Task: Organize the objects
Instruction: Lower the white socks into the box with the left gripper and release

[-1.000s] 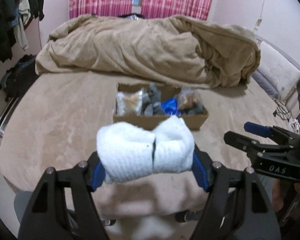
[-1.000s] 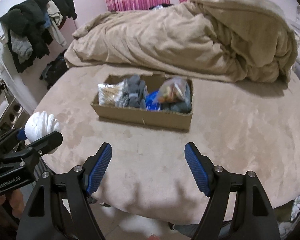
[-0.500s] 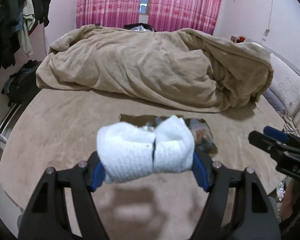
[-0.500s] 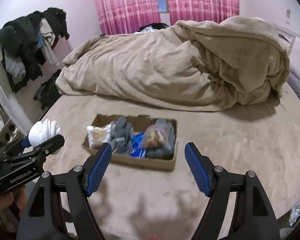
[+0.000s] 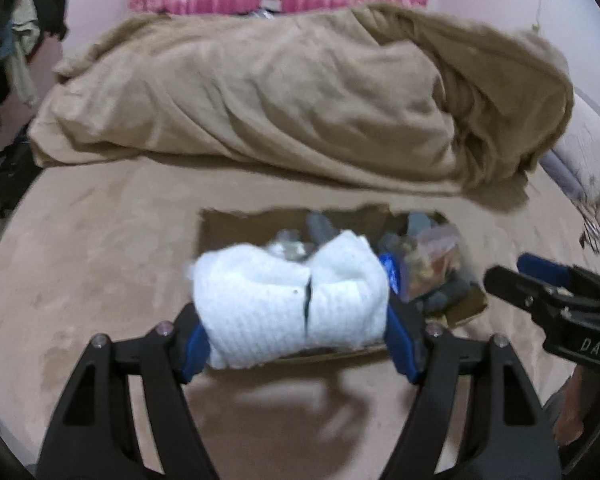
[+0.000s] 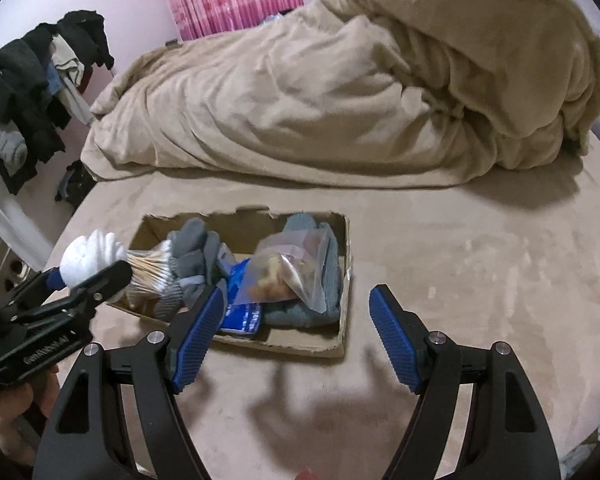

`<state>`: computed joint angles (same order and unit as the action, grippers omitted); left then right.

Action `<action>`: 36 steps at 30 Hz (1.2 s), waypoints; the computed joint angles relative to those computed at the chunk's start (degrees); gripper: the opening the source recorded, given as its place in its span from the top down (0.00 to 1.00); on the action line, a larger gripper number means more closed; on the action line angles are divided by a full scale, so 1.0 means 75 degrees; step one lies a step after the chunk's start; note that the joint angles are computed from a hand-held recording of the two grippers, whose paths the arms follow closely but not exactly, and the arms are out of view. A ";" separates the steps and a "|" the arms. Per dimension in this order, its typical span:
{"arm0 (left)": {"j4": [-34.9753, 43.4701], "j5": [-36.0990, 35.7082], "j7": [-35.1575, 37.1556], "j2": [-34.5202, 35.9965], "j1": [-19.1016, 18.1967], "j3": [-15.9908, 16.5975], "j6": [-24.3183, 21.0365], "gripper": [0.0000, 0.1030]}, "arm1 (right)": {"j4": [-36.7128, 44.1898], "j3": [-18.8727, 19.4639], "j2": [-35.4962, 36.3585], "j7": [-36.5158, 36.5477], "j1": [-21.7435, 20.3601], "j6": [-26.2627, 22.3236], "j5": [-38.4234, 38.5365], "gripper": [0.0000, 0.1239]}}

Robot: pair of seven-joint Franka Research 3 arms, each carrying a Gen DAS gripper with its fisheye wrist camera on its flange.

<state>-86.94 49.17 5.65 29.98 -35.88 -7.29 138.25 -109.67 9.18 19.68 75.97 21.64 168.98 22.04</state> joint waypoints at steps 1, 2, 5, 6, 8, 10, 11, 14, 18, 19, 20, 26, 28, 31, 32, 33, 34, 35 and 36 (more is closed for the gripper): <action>0.0171 -0.0172 0.0233 0.0204 0.0074 -0.0080 0.0004 0.29 | 0.0059 0.0022 0.0085 -0.0031 -0.0023 0.0016 0.0029 0.37; 0.0266 -0.0284 0.0394 0.0325 0.0099 -0.0112 0.0030 0.29 | 0.0120 0.0024 0.0185 -0.0046 -0.0025 0.0062 0.0032 0.37; 0.0453 -0.0655 0.0742 0.0637 0.0144 -0.0137 0.0162 0.28 | 0.0338 -0.0071 0.0486 0.0055 0.0033 -0.0044 -0.0097 0.37; 0.0472 -0.0725 0.0796 0.0704 0.0140 -0.0110 0.0233 0.27 | 0.0368 -0.0082 0.0534 0.0073 0.0041 -0.0062 -0.0121 0.37; 0.0520 -0.0828 0.0835 0.0829 0.0124 -0.0028 0.0337 0.27 | 0.0412 -0.0110 0.0620 0.0114 0.0066 -0.0064 -0.0182 0.37; 0.0531 -0.0898 0.0848 0.0896 0.0110 0.0038 0.0485 0.25 | 0.0453 -0.0122 0.0689 0.0132 0.0073 -0.0110 -0.0226 0.37; 0.0577 -0.0912 0.0886 0.0924 0.0072 0.0072 0.0446 0.24 | 0.0464 -0.0131 0.0708 0.0148 0.0081 -0.0120 -0.0250 0.37; 0.0712 -0.1070 0.1057 0.0974 0.0038 0.0078 0.0266 0.23 | 0.0435 -0.0165 0.0704 0.0232 0.0121 -0.0131 -0.0316 0.37; 0.0593 -0.0988 0.0899 0.0797 -0.0098 0.0186 0.0145 0.20 | 0.0291 -0.0060 0.0584 0.0181 0.0064 -0.0015 -0.0255 0.37; 0.0529 -0.0943 0.0847 0.0726 -0.0112 0.0195 0.0121 0.17 | 0.0236 -0.0026 0.0531 0.0138 0.0047 0.0014 -0.0238 0.37; 0.0424 -0.0875 0.0751 0.0614 -0.0136 0.0204 0.0120 0.14 | 0.0166 0.0008 0.0464 0.0081 0.0032 0.0057 -0.0223 0.37; -0.0091 -0.0360 0.0280 0.0008 -0.0235 0.0115 0.0002 0.10 | -0.0201 -0.0023 0.0056 0.0103 0.0108 0.0229 -0.0202 0.37; -0.0235 -0.0244 0.0182 -0.0197 -0.0250 0.0026 -0.0120 0.10 | -0.0406 0.0044 -0.0166 0.0038 0.0080 0.0303 -0.0142 0.37; -0.0528 0.0003 -0.0126 -0.0580 -0.0313 -0.0104 -0.0267 0.10 | -0.0798 0.0091 -0.0574 -0.0020 0.0093 0.0433 -0.0066 0.37; -0.0661 0.0055 -0.0262 -0.0744 -0.0330 -0.0166 -0.0347 0.10 | -0.0916 0.0115 -0.0702 -0.0055 0.0087 0.0461 -0.0021 0.37; -0.0806 0.0110 -0.0414 -0.0908 -0.0335 -0.0232 -0.0394 0.10 | -0.1064 0.0100 -0.0862 -0.0043 0.0117 0.0482 -0.0016 0.37; -0.0957 0.0179 -0.0584 -0.1073 -0.0334 -0.0297 -0.0423 0.10 | -0.1177 0.0094 -0.0989 -0.0040 0.0139 0.0494 -0.0005 0.37; -0.1139 0.0272 -0.0792 -0.1270 -0.0347 -0.0365 -0.0461 0.10 | -0.1320 0.0118 -0.1145 -0.0079 0.0144 0.0515 0.0039 0.37; -0.1277 0.0346 -0.0947 -0.1430 -0.0346 -0.0445 -0.0521 0.10 | -0.1449 0.0122 -0.1288 -0.0107 0.0169 0.0514 0.0046 0.37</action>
<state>-96.52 51.77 -1.46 19.25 -38.47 -10.63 134.34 -120.54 10.09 10.02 75.17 22.91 172.83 22.39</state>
